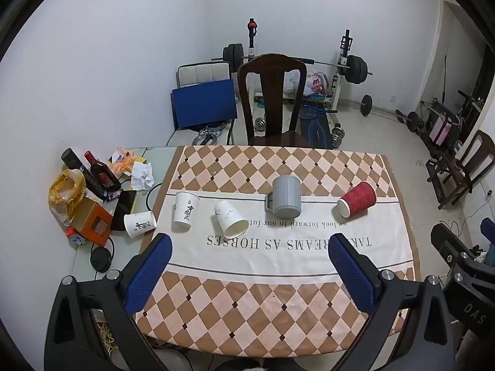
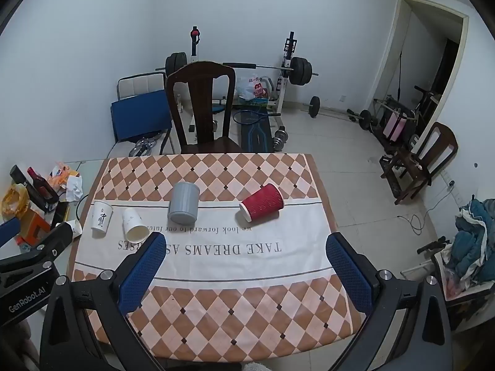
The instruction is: Flip cup upside down
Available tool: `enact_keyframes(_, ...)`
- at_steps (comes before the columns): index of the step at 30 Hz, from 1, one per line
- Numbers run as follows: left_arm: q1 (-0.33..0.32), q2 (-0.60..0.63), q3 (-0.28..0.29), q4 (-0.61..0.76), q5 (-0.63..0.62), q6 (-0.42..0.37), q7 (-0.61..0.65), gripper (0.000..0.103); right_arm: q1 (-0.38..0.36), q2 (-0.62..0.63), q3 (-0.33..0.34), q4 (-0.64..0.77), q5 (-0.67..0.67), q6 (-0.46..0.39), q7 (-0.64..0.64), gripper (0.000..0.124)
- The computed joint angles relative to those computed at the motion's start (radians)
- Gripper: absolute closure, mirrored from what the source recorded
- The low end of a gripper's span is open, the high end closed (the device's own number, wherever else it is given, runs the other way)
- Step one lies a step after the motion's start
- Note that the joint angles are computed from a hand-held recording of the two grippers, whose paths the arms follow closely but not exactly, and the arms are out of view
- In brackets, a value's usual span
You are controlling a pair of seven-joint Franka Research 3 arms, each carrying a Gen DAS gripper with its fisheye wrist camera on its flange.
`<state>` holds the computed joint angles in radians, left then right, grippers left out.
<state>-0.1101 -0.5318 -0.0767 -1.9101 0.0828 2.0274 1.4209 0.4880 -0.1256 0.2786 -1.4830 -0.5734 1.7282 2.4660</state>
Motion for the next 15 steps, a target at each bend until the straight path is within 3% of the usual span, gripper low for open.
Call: enact_keyframes(15,0.003,0.009,0.001,0.011,-0.006,-0.008,0.006,0.000,-0.006,-0.006,-0.012,-0.017,0.020,0.013,-0.008,0.021)
